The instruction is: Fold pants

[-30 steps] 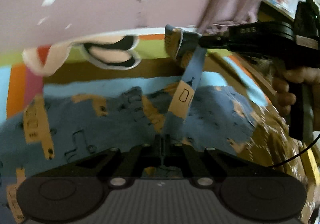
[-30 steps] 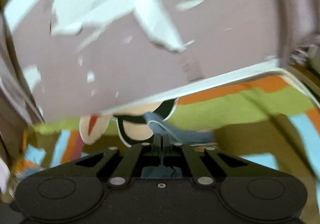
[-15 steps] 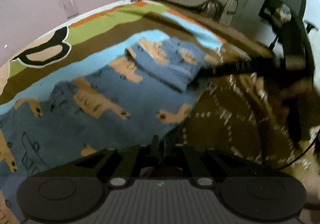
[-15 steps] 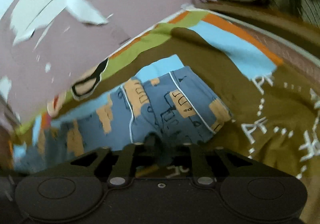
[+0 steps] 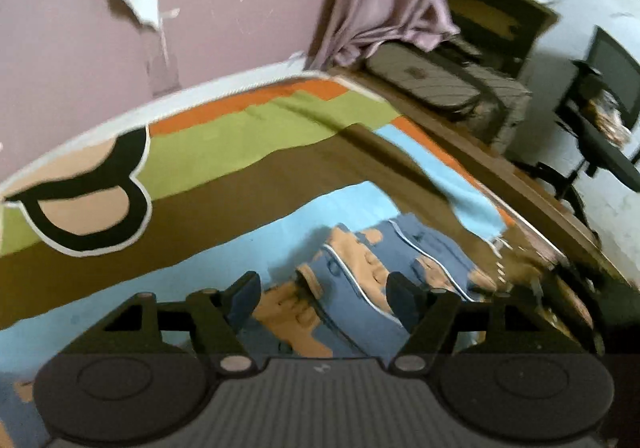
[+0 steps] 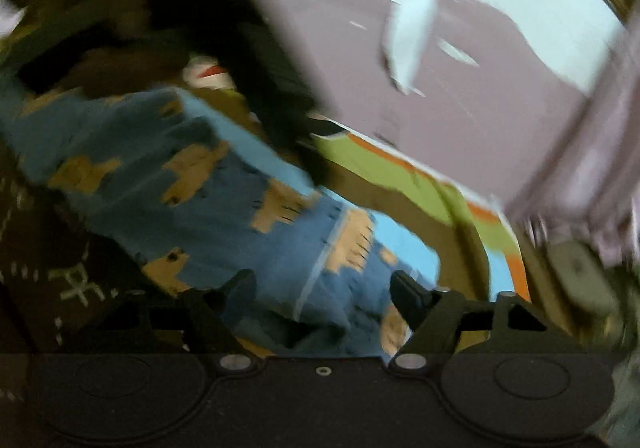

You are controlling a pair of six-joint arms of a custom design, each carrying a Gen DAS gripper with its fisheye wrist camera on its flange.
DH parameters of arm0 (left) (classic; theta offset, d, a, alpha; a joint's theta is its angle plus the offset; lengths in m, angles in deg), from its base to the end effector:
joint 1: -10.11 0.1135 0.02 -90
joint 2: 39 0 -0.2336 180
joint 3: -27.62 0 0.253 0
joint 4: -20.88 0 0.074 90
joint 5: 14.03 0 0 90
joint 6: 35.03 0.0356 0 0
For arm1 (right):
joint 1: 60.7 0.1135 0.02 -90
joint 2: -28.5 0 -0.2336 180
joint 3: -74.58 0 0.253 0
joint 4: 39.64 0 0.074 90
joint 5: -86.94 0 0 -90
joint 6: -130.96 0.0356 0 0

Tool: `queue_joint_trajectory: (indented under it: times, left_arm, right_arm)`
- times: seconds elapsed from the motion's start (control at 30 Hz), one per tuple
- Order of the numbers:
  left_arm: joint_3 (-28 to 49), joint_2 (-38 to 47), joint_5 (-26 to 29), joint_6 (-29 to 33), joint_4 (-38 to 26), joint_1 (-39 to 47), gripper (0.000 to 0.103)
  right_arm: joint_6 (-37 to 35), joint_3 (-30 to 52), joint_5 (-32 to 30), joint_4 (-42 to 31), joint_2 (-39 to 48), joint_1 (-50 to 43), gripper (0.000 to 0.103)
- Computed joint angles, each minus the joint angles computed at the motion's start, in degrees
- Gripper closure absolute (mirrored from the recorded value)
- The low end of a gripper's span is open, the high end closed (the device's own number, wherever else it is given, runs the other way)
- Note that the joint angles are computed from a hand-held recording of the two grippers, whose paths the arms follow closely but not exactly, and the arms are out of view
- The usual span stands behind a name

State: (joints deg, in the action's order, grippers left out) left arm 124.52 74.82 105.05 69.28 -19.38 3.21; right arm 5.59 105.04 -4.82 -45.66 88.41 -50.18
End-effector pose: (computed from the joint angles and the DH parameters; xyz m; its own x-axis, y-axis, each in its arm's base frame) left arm 0.4083 -0.0668 0.1652 -0.7178 0.3045 -0.6261 0.5614 0.7851 -0.2618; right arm 0.2087 0.0399 0.1276 -0.3453 -0.6526 -0.6744 -0.4991 0.7363 -0.4569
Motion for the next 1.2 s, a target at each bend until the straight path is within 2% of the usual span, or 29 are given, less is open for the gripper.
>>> queue_joint_trajectory:
  times: [0.03, 0.1, 0.13, 0.2, 0.27, 0.3, 0.33, 0.4, 0.6, 0.8, 0.93, 1.03, 1.13, 1.2]
  left_arm:
    - [1.3, 1.5, -0.4, -1.1, -0.4, -0.3, 0.040]
    - [5.1, 5.0, -0.4, -3.1, -2.6, -0.6, 0.069]
    - [6.4, 5.9, -0.5, -3.7, -3.5, -0.7, 0.074]
    - [7.3, 6.5, -1.4, -2.9, -4.3, -1.2, 0.090]
    - [8.6, 7.1, -2.2, -1.4, -5.9, -1.6, 0.095]
    - [9.3, 7.5, -2.2, -1.7, -6.7, -1.6, 0.098]
    - [10.3, 7.9, -1.9, -2.5, -7.7, -1.7, 0.098]
    - [12.1, 8.8, -1.2, -4.2, -9.1, -1.7, 0.099]
    - [15.2, 10.3, 0.8, -6.9, -10.3, -2.9, 0.103]
    - [17.8, 12.3, 4.4, -12.8, -6.3, -6.5, 0.103]
    - [18.9, 13.1, 5.7, -17.7, -2.6, -8.5, 0.103]
    - [18.9, 13.0, 5.1, -17.0, -2.5, -8.9, 0.100]
    - [17.1, 12.1, 3.2, -14.0, -2.5, -8.7, 0.096]
    - [16.1, 11.8, 3.2, -12.3, -2.9, -8.3, 0.089]
  right_arm:
    - [-1.9, -0.5, -0.1, 1.2, 0.6, 0.7, 0.041]
    - [-3.8, -0.6, -1.1, 1.9, 1.6, 1.4, 0.051]
    - [-4.0, -0.6, -0.9, 2.1, 2.3, 2.0, 0.053]
    - [-4.6, -0.3, -0.5, 2.9, 4.2, 2.1, 0.066]
    - [-4.7, 0.5, -0.4, 3.1, 6.5, 1.3, 0.076]
    - [-4.1, 0.8, -0.6, 3.0, 7.3, 1.0, 0.088]
    - [-3.2, 1.2, -0.8, 2.8, 7.8, 0.4, 0.094]
    - [0.9, 0.8, -1.2, 1.9, 6.1, -0.3, 0.097]
    - [12.9, 2.0, -6.3, -3.0, 1.7, -8.4, 0.099]
    - [25.2, 5.2, -12.1, -7.0, 2.0, -19.0, 0.099]
    - [29.9, 7.1, -12.8, -8.1, 5.7, -23.7, 0.100]
    - [33.8, 8.4, -11.9, -8.7, 8.5, -27.0, 0.100]
    - [34.0, 8.7, -10.9, -9.5, 8.8, -29.0, 0.097]
    - [33.9, 8.6, -12.9, -10.3, 8.1, -30.9, 0.085]
